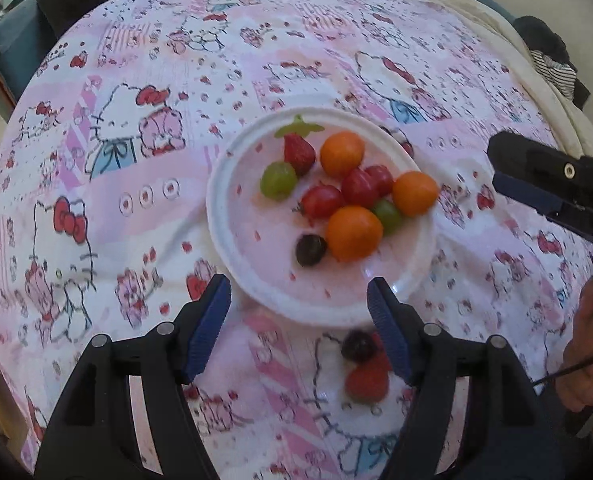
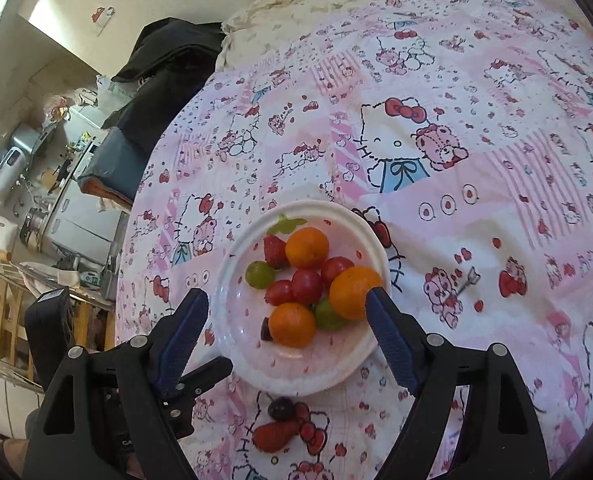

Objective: Organize fruits
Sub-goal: 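Grasp a red strawberry with the left tool while the right tool grasps a dark plum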

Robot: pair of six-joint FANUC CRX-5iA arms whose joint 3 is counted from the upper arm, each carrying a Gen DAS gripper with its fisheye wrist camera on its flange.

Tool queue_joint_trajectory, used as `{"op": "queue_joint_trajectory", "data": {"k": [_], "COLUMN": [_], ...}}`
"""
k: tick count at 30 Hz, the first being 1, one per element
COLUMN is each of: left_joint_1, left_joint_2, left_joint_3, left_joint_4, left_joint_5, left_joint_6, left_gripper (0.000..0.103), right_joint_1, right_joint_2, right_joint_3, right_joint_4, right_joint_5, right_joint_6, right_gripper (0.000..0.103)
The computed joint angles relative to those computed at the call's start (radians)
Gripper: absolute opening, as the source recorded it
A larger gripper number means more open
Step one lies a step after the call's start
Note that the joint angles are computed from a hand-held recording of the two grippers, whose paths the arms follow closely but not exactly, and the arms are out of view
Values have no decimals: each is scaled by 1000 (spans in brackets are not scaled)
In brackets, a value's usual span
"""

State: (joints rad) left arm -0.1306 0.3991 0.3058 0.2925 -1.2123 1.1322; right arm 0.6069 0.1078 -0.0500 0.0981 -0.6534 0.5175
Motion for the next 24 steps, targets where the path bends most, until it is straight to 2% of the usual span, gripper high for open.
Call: {"op": "queue_joint_trajectory", "data": {"k": [3, 9, 13, 19, 24], "left_joint_1": [7, 22, 38, 52, 20], "left_joint_2": [-32, -92, -107, -125, -112], "left_joint_3": [-39, -117, -139, -197, -221], "left_joint_4": [13, 19, 18, 32, 37], "left_joint_5": [-6, -7, -23, -19, -36], "left_joint_6": [-19, -52, -46, -72, -120], "left_gripper": [68, 68, 68, 67, 67], "right_joint_1": [24, 61, 91, 105, 109], "right_joint_2": [-37, -97, -112, -130, -124], "right_joint_3": [-50, -122, -143, -173, -165], "right_joint_4": [59, 95, 126, 55, 44], "right_joint_5": [7, 0, -64, -97, -109], "right_joint_6": [-71, -175, -263, -336, -308], "right_gripper": [83, 83, 83, 83, 83]}}
